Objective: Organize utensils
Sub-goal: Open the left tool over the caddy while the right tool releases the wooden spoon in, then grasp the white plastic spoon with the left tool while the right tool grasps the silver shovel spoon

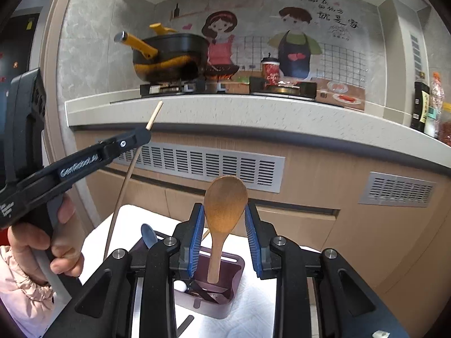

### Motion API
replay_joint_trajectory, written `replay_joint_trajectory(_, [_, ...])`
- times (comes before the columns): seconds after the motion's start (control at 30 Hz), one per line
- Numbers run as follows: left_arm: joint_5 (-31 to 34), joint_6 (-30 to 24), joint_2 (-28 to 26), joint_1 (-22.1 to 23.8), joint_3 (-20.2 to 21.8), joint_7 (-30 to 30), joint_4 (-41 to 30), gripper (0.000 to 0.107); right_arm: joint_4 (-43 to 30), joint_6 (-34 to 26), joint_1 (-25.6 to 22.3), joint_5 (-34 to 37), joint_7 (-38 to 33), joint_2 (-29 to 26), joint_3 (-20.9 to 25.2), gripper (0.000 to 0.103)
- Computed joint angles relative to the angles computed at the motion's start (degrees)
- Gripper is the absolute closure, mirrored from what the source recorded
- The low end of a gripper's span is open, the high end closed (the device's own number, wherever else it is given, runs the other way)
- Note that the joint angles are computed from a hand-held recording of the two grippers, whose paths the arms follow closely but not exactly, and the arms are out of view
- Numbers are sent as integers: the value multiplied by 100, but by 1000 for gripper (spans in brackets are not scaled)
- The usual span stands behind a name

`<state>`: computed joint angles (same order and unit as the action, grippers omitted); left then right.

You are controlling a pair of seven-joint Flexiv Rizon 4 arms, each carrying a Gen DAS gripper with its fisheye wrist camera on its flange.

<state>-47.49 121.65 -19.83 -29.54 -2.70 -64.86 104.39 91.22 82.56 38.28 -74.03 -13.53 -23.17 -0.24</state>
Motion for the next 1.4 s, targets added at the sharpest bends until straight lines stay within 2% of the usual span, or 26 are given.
replay_joint_trajectory(0.17, [927, 215, -266, 584, -242, -1105, 103, 101, -150, -43, 34, 607, -568, -321, 85, 76])
replay_joint_trajectory(0.3, [1163, 674, -596, 569, -143, -1363, 46, 101, -158, -31, 195, 834, -695, -479, -84, 76])
replay_joint_trajectory(0.37, [1109, 756, -718, 511, -96, -1281, 37, 101, -171, -22, 228, 1028, -831, -562, -97, 76])
replay_joint_trajectory(0.43, [1241, 708, -766, 643, -192, -1471, 117, 99, -167, -34, 215, 1373, -1153, -645, 8, 76])
replay_joint_trajectory(0.5, [1434, 537, -709, 807, -294, -1759, 276, 99, -127, -74, 158, 1853, -1594, -708, 225, 72])
replay_joint_trajectory(0.57, [1436, 280, -593, 819, -259, -1917, 467, 99, -45, -117, 165, 2192, -1877, -709, 321, 60])
replay_joint_trajectory(0.6, [1300, 171, -518, 721, -164, -1900, 568, 99, 36, -81, 245, 2220, -1853, -669, 216, 50])
replay_joint_trajectory(0.7, [981, -192, -204, 484, 48, -1876, 927, 95, 374, -36, 490, 2165, -1657, -444, -108, 45])
replay_joint_trajectory(0.77, [237, -404, -50, -109, 452, -1347, 1083, 83, 567, -66, 530, 2140, -1575, -312, -151, 38])
replay_joint_trajectory(0.83, [-464, -406, 107, -595, 657, -807, 1295, 65, 793, -190, 599, 1959, -1375, -141, -231, 20])
replay_joint_trajectory(0.93, [-1720, -283, 304, -1218, 720, 212, 1546, 59, 1160, -601, 748, 1182, -717, 174, -415, 3])
replay_joint_trajectory(1.0, [-2588, -187, 420, -1498, 589, 895, 1656, 57, 1331, -984, 735, 1005, -587, 302, -295, 0])
replay_joint_trajectory(1.03, [-3061, -133, 474, -1601, 474, 1261, 1696, 53, 1429, -1188, 701, 1066, -620, 356, -169, 0])
replay_joint_trajectory(1.13, [-3784, -98, 662, -1663, 98, 1756, 1964, 49, 1695, -1577, 545, 1386, -610, 433, 226, 0])
replay_joint_trajectory(1.27, [-4306, 14, 797, -1621, -358, 2002, 2302, 46, 2013, -1949, 376, 1529, -456, 484, 671, 0])
replay_joint_trajectory(1.33, [-4788, 86, 829, -1571, -646, 2298, 2355, 46, 2149, -2025, 336, 1451, -443, 490, 816, 1])
replay_joint_trajectory(1.4, [-4702, -25, 935, -1537, -810, 2144, 2611, 46, 2244, -2081, 317, 1410, -504, 499, 930, 1])
